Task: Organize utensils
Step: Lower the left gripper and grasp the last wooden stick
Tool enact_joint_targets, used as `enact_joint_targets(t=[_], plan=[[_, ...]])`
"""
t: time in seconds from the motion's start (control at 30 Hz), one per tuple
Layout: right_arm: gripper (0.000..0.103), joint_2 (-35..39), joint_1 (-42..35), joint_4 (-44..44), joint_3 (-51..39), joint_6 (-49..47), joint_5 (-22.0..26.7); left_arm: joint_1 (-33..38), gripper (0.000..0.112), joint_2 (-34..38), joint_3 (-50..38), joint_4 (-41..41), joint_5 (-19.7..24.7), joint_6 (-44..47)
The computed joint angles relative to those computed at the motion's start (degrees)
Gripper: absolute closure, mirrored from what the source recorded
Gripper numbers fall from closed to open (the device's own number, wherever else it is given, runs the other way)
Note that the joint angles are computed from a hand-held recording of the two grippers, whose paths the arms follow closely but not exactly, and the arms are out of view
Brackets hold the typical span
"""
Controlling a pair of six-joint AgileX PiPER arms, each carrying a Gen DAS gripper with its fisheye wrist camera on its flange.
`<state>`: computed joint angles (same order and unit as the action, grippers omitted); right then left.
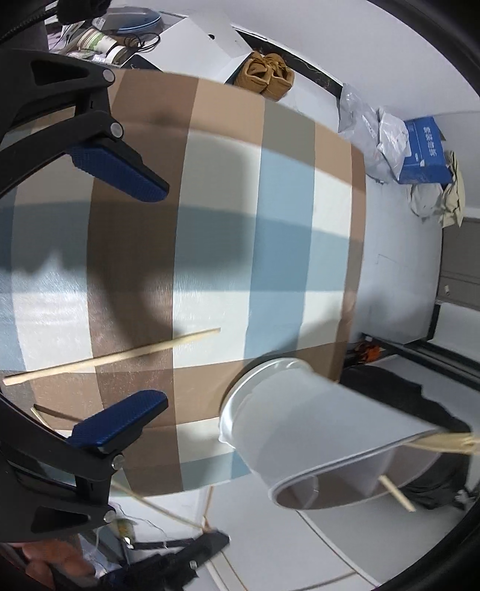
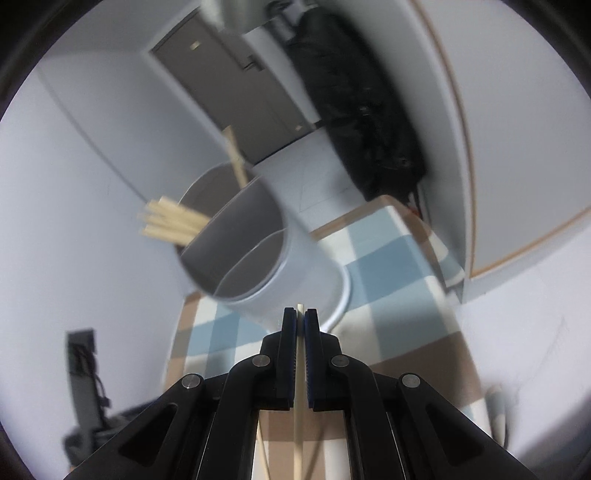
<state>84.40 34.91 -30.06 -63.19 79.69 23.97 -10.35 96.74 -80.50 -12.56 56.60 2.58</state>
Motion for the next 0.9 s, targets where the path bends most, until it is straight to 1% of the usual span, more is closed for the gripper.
enact_joint_targets(t=[0.07, 0.17, 0.3, 0.37, 0.43, 0.5, 0.57, 0.6, 0.67, 0.7, 0.77, 0.8, 0.87, 0.9], plan=[[0.100, -1.48, -1.70, 1.23, 2.25, 0.44, -2.40, -1.35, 0.018, 1.09, -0.98, 1.92, 0.53, -1.52], [0.100, -3.18, -2.90, 0.21, 4.38, 2.73, -4.14, -2.03, 0.019, 2.07, -1.91, 2.41, 1.32, -2.41], [0.100, -5.26, -4.74, 3.05, 6.07, 1.72, -5.78, -3.68, 0.021, 3.80, -3.35, 5.20, 1.94, -5.33], [0.100, -5.26, -5.67, 4.41, 6.42, 0.88, -7.27, -4.58, 0.030, 4.59, -4.07, 6.61, 2.30, -6.87], [0.100, -5.55, -6.05, 3.30, 6.76, 2.06, -8.25, -5.70, 0.034, 5.15, -4.46, 7.93, 2.78, -8.03], [0.100, -5.91, -6.37, 2.83, 6.90, 2.32, -8.35, -7.02, 0.041, 5.21, -4.05, 10.46, 2.78, -10.14], [0.100, -6.60, -6.54, 2.30, 7.19, 2.69, -8.17, -7.58, 0.053, 5.98, -4.47, 11.10, 3.36, -11.58], [0.100, -6.87, -6.72, 2.53, 7.40, 2.59, -8.33, -8.18, 0.053, 5.91, -4.32, 12.51, 3.24, -13.07], [0.100, -7.13, -7.36, 4.17, 7.84, 1.32, -9.11, -9.47, 0.063, 6.35, -5.06, 15.33, 4.10, -15.14], [0.100, -7.22, -7.52, 4.91, 8.01, 0.78, -9.46, -9.87, 0.068, 6.22, -5.18, 15.04, 4.29, -15.20], [0.100, -7.43, -7.80, 5.86, 8.17, -0.02, -9.87, -10.74, 0.085, 6.32, -5.84, 15.13, 5.05, -15.83], [0.100, -7.50, -7.82, 5.67, 8.14, 0.04, -9.91, -11.01, 0.090, 6.46, -6.21, 14.94, 5.40, -15.89], [0.100, -7.59, -7.70, 5.06, 7.99, 0.25, -9.65, -11.66, 0.107, 6.94, -7.20, 15.37, 6.36, -16.69], [0.100, -7.64, -7.63, 4.96, 7.89, 0.20, -9.51, -11.69, 0.110, 7.43, -7.89, 14.99, 6.81, -16.50]])
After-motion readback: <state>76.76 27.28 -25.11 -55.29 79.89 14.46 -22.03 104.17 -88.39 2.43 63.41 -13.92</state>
